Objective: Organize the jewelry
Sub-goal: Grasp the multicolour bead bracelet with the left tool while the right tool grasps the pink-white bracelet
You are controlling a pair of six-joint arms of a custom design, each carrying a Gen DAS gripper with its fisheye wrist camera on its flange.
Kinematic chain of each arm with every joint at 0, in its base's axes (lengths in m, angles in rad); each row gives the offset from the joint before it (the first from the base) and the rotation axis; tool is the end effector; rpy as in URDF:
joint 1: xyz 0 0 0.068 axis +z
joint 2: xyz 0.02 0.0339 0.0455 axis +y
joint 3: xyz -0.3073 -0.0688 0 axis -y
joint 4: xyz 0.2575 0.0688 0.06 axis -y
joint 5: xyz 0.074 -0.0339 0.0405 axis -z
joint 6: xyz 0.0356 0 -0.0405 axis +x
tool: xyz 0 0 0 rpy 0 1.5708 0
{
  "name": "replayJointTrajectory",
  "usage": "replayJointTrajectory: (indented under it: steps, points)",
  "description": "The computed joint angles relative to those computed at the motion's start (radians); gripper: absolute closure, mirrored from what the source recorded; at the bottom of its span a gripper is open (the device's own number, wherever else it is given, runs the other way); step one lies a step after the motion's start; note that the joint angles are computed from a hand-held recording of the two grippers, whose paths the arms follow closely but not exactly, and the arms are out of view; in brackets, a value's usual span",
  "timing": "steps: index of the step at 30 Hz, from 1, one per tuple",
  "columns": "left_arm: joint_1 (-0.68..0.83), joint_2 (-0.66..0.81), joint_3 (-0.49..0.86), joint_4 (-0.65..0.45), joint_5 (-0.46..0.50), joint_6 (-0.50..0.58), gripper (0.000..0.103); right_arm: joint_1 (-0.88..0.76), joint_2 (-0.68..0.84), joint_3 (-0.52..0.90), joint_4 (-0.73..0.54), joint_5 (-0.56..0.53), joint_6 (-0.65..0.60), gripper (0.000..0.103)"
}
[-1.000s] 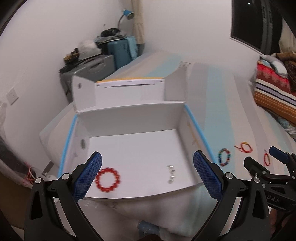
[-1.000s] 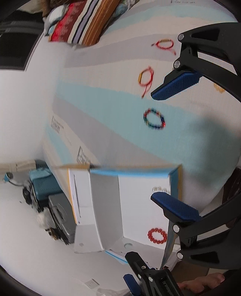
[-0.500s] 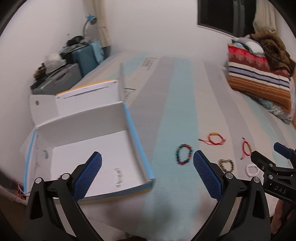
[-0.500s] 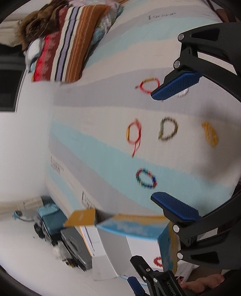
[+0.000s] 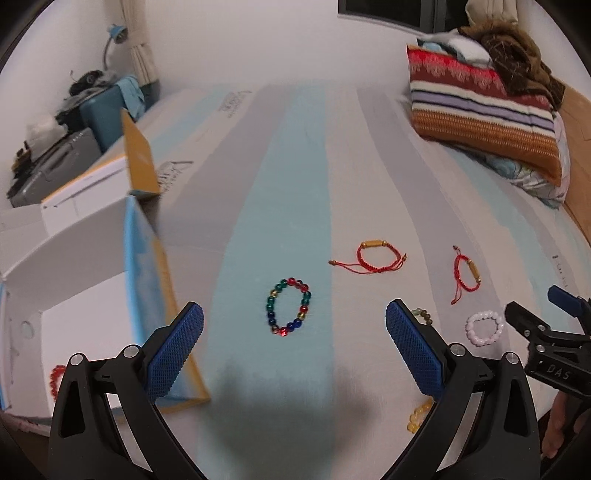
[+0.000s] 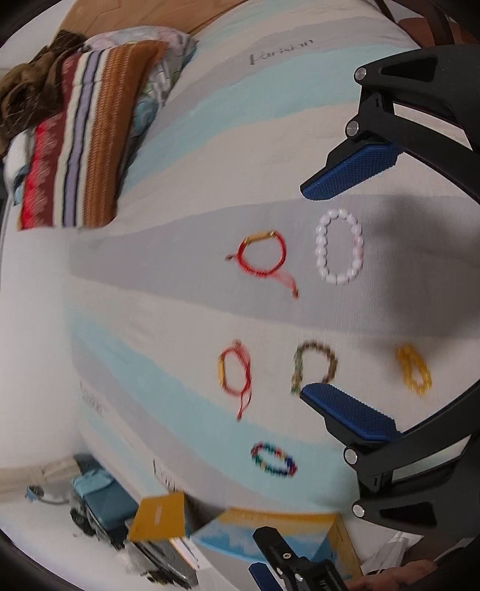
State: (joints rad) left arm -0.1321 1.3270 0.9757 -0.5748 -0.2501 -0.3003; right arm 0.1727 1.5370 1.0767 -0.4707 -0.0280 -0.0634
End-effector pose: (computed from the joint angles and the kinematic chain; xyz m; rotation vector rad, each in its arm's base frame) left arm 0.2722 -0.0273 0.2927 -0.3094 2.4412 0.1257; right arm 0.3273 0.0581 0.2721 -0.3063 2.4843 0.0803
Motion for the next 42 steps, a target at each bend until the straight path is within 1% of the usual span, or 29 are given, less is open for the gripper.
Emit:
replayJointTrajectory:
  steps: [4,8,12,15,18,23,24,25,27,28,29,30,31,32,33,34,35,36,37,40,42]
  points:
    - [0.033,0.081,-0.013,0.075,0.039,0.021,0.006,-0.037,0.074,-0.017,0.059,0.013,-0.019,0.008]
    - [0.061,0.168,-0.033,0.162,0.076,0.029,0.006,-0.077,0.149,-0.017,0.097,-0.008,-0.027,0.008]
    - [0.063,0.254,-0.045,0.24,0.085,0.037,0.006,-0.096,0.213,-0.023,0.138,-0.019,-0.03,0.008]
    - [0.061,0.314,-0.045,0.278,0.08,0.04,0.006,-0.105,0.259,-0.028,0.166,-0.022,-0.033,0.008]
    - [0.076,0.358,-0.04,0.308,0.099,0.039,0.007,-0.113,0.311,-0.01,0.17,-0.028,-0.039,0.008]
    - [0.097,0.405,-0.027,0.326,0.106,0.033,0.008,-0.131,0.348,0.007,0.16,-0.03,-0.059,0.008]
    - [0.099,0.416,-0.021,0.322,0.113,0.032,0.011,-0.138,0.352,0.008,0.157,-0.037,-0.061,0.008]
    - [0.101,0.428,-0.014,0.317,0.122,0.031,0.018,-0.143,0.357,0.012,0.151,-0.046,-0.063,0.01]
    - [0.096,0.443,-0.015,0.317,0.113,0.031,0.019,-0.151,0.36,0.016,0.142,-0.049,-0.066,0.017]
    - [0.093,0.444,-0.017,0.321,0.107,0.03,0.023,-0.154,0.36,0.017,0.142,-0.049,-0.067,0.019]
    - [0.09,0.443,-0.02,0.323,0.097,0.027,0.027,-0.155,0.357,0.013,0.143,-0.048,-0.069,0.026]
    - [0.087,0.44,-0.024,0.324,0.091,0.026,0.033,-0.154,0.356,0.013,0.141,-0.048,-0.069,0.033]
    - [0.084,0.435,-0.027,0.324,0.089,0.024,0.041,-0.154,0.351,0.009,0.14,-0.05,-0.07,0.036]
    - [0.08,0.428,-0.034,0.327,0.087,0.032,0.045,-0.155,0.349,0.01,0.137,-0.052,-0.07,0.044]
    - [0.073,0.427,-0.038,0.329,0.082,0.047,0.055,-0.155,0.344,0.009,0.136,-0.054,-0.07,0.054]
    - [0.068,0.424,-0.042,0.334,0.082,0.054,0.063,-0.156,0.342,0.006,0.136,-0.057,-0.071,0.06]
    - [0.064,0.418,-0.053,0.343,0.086,0.057,0.067,-0.154,0.337,0.003,0.135,-0.06,-0.071,0.072]
    - [0.062,0.416,-0.056,0.345,0.087,0.058,0.075,-0.154,0.336,0.002,0.133,-0.063,-0.072,0.084]
    - [0.064,0.412,-0.061,0.348,0.095,0.06,0.084,-0.157,0.338,0.004,0.13,-0.071,-0.074,0.084]
    - [0.069,0.395,-0.076,0.351,0.112,0.048,0.084,-0.15,0.32,-0.012,0.139,-0.07,-0.052,0.084]
    - [0.071,0.381,-0.084,0.354,0.115,0.046,0.084,-0.159,0.312,-0.016,0.148,-0.098,-0.05,0.084]
